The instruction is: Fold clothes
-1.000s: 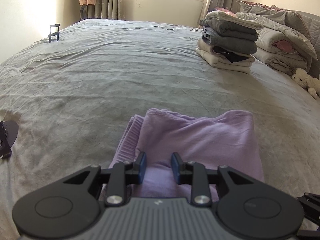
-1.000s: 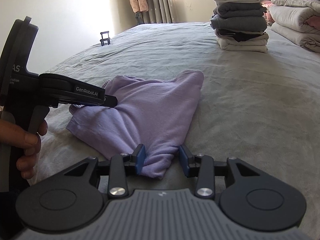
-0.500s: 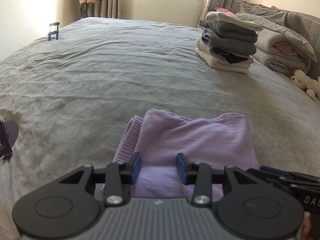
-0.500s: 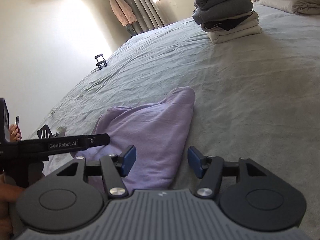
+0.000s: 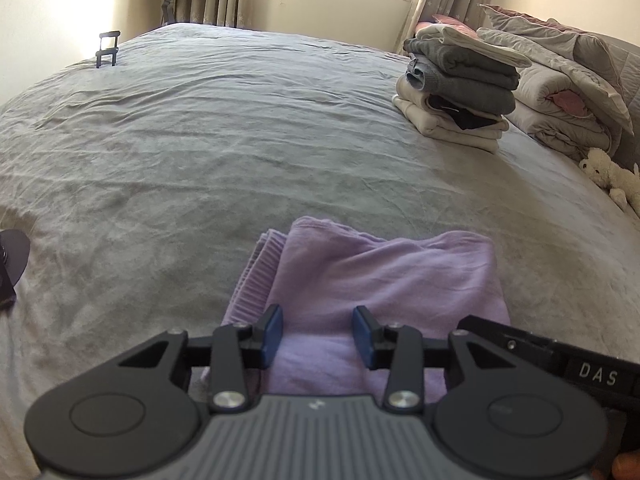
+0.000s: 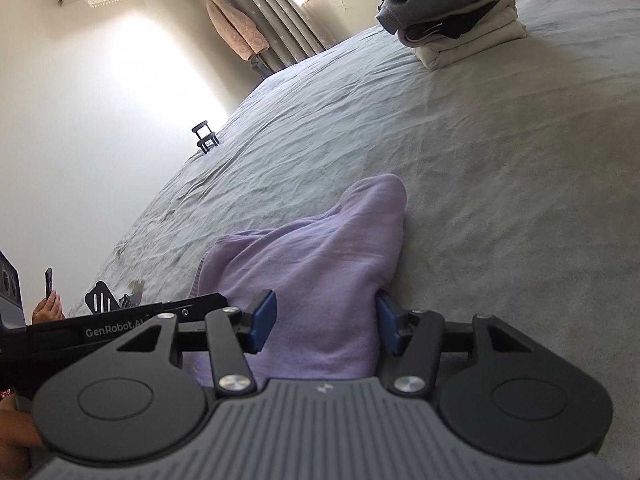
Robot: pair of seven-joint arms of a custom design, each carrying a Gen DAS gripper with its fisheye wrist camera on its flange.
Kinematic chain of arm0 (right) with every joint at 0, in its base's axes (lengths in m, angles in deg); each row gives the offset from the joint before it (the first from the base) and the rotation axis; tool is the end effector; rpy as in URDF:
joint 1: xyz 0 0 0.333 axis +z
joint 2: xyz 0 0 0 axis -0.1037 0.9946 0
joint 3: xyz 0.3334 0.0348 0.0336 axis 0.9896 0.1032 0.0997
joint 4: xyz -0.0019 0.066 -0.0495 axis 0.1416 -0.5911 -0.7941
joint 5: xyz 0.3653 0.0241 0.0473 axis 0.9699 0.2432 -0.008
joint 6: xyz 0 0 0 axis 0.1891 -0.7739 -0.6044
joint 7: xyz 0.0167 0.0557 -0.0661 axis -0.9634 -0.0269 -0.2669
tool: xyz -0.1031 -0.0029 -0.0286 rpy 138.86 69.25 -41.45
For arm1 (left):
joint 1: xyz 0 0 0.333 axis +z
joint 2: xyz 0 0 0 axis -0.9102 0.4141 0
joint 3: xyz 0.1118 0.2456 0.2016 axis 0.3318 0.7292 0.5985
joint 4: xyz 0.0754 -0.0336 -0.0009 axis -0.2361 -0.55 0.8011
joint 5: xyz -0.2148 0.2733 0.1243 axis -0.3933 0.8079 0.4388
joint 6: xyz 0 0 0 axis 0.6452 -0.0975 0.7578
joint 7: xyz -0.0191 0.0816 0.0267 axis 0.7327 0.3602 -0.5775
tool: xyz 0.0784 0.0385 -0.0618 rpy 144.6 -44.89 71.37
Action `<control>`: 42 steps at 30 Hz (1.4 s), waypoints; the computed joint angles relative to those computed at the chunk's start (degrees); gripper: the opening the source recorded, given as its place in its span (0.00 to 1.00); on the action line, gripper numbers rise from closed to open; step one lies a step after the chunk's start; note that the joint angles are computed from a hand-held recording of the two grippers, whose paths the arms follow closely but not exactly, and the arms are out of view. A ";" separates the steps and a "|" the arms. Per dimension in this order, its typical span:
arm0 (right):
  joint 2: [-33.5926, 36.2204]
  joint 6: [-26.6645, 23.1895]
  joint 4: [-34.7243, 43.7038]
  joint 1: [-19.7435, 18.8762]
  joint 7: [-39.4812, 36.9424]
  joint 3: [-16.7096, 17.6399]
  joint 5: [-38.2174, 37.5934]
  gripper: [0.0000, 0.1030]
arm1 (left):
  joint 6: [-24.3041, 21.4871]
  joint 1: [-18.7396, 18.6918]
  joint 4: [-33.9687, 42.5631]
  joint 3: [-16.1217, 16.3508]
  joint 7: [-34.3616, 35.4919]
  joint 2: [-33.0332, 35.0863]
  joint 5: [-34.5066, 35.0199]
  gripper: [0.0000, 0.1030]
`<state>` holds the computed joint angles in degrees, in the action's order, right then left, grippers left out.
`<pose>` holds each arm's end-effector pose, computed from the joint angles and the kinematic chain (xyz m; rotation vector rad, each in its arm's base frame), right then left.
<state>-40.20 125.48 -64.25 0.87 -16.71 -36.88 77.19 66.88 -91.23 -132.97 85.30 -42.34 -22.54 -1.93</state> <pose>0.7384 0.2281 0.3699 -1.7635 1.1548 0.1378 0.6262 -0.3498 0.4071 -2.0863 1.3160 -0.7229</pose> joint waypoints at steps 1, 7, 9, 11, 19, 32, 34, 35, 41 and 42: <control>0.02 0.28 0.07 0.28 -0.08 -0.14 -0.33 0.50 | -0.06 -0.02 0.01 0.00 0.03 0.00 -0.02 0.39; -1.36 3.27 -2.09 1.36 -3.72 -0.08 -1.53 0.25 | 0.97 0.29 -0.82 0.06 -0.92 -0.48 0.19 0.39; -1.67 4.59 -2.41 1.93 -4.49 -0.22 -1.87 0.24 | 0.76 0.29 -0.60 -0.02 -0.47 -0.38 0.10 0.39; -1.88 5.76 -2.53 2.24 -5.24 -0.12 -1.99 0.22 | 0.95 0.35 -0.63 0.00 -0.40 -0.42 0.15 0.39; -4.30 8.93 -4.05 1.89 -12.53 0.92 -0.61 0.18 | 6.07 0.96 -2.42 0.34 -2.81 -1.47 2.30 0.58; -7.29 14.11 -5.74 0.99 -13.34 -4.10 -7.21 0.15 | 10.95 -0.35 2.22 0.44 3.08 1.90 1.11 0.79; -6.49 14.35 -4.05 0.89 -11.33 -5.98 -10.19 0.15 | 11.09 -0.33 2.80 0.33 4.01 2.43 -0.18 0.79; -5.76 13.92 -2.78 0.77 -9.80 -6.98 -11.95 0.15 | 11.02 -0.24 3.23 0.11 4.88 2.81 -1.10 0.79; -0.50 10.85 4.56 -0.84 -0.67 -10.87 -21.33 0.15 | 8.70 -0.55 7.66 -0.95 11.82 5.51 -7.10 0.80; 0.20 9.67 5.26 -1.60 0.41 -10.49 -21.81 0.15 | 8.61 -1.57 8.18 0.10 11.62 5.83 -6.07 0.82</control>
<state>-40.00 135.15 -58.99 -0.73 -16.30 -47.37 55.38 75.49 -92.80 -124.78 85.40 -30.72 -16.71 -8.00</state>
